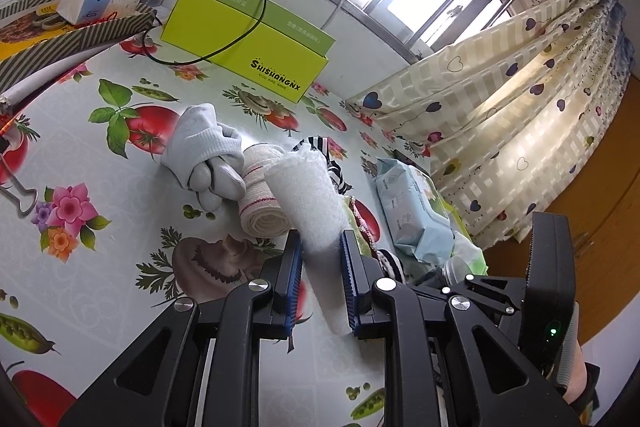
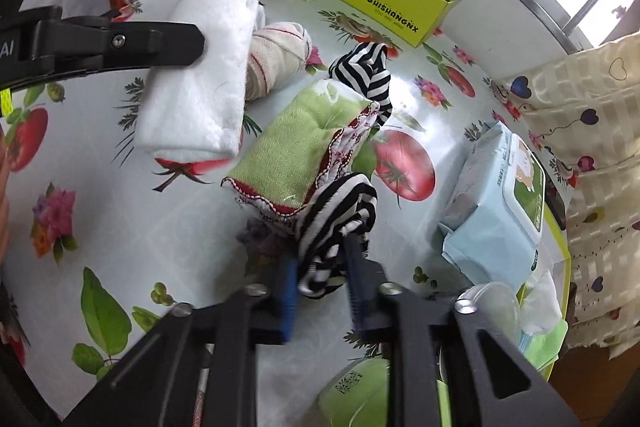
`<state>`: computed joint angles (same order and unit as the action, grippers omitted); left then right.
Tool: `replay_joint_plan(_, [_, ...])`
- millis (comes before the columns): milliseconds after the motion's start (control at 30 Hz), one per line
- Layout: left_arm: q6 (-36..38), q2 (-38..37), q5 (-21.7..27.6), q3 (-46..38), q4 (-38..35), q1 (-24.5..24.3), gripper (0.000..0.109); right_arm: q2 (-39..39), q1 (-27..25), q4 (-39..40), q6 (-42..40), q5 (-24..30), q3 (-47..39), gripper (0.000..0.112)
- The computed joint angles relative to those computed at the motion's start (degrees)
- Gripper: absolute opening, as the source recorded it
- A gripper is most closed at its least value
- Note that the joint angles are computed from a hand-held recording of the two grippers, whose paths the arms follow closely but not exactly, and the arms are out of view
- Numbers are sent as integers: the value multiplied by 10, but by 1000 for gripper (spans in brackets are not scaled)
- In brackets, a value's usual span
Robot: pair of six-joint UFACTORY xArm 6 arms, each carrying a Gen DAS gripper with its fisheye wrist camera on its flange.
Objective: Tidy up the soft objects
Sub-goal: 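Lift the white towel and striped sock off the table with both tools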
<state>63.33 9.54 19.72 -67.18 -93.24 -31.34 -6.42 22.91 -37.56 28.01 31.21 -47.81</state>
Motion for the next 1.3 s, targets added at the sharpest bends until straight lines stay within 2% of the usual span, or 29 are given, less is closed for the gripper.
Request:
replay_joint_plan(200, [7, -10, -4, 6, 1, -7, 20, -51, -12, -24, 39, -36, 41, 10])
replay_joint_plan(433, [10, -35, -21, 22, 11, -25, 20, -132, -41, -68, 115, -150, 112, 10])
replay_joint_plan(667, [12, -64, -55, 38, 29, -56, 20, -200, -72, -119, 191, -222, 160, 10])
replay_joint_plan(833, [21, -77, -109, 42, 35, -90, 20, -238, -91, -155, 233, -257, 189, 10])
replay_joint_plan(967, [-2, -79, -158, 44, 74, -120, 20, -267, -105, -175, 252, -273, 209, 10])
replay_joint_plan(1100, [-62, -80, -201, 52, 152, -147, 20, -295, -118, -183, 262, -285, 229, 10])
replay_joint_plan(1300, [-153, -80, -213, 65, 253, -160, 20, -329, -135, -154, 240, -302, 259, 10])
